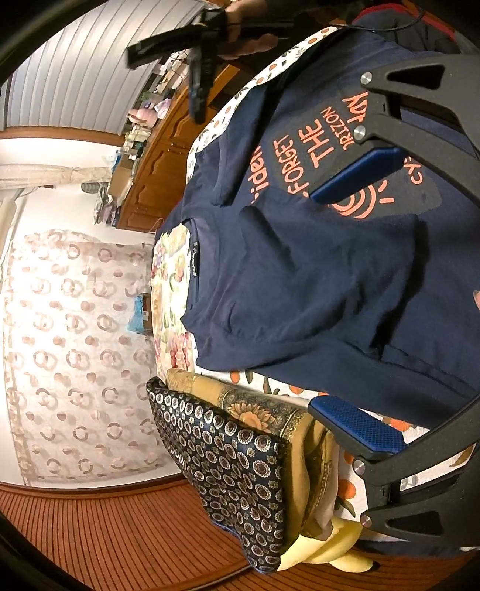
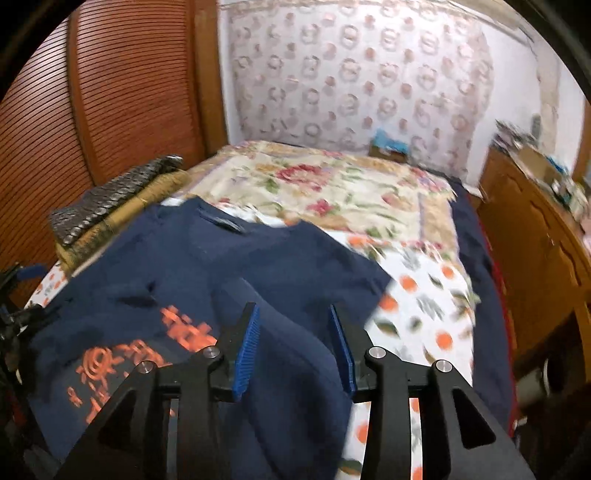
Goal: Fold small clothes
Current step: 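Fold the gripped side inward over the shirt back with the right gripper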
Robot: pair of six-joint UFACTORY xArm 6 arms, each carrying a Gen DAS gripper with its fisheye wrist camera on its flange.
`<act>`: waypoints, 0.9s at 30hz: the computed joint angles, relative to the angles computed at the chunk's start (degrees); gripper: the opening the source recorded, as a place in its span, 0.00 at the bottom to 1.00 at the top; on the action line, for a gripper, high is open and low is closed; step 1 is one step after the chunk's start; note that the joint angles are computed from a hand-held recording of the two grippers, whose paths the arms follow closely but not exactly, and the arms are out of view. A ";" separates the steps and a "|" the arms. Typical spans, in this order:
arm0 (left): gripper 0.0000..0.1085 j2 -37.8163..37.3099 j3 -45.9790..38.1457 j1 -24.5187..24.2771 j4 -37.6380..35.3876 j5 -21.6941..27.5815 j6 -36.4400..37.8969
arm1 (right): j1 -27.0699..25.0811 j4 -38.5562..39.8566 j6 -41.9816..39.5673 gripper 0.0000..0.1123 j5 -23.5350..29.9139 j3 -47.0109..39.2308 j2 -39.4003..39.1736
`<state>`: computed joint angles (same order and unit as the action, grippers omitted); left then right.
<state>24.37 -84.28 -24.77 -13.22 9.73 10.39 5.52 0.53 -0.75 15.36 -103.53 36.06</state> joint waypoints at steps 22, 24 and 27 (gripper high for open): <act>0.95 0.62 -0.46 -0.25 0.16 1.10 -0.15 | 1.60 4.71 4.27 0.36 1.99 0.80 1.58; 0.95 0.49 -0.20 -0.33 -0.69 0.97 0.54 | 2.47 5.52 2.83 0.36 2.20 1.38 1.20; 0.95 0.31 0.09 -0.39 -1.72 1.00 1.48 | 3.61 5.84 1.30 0.35 3.06 2.44 0.76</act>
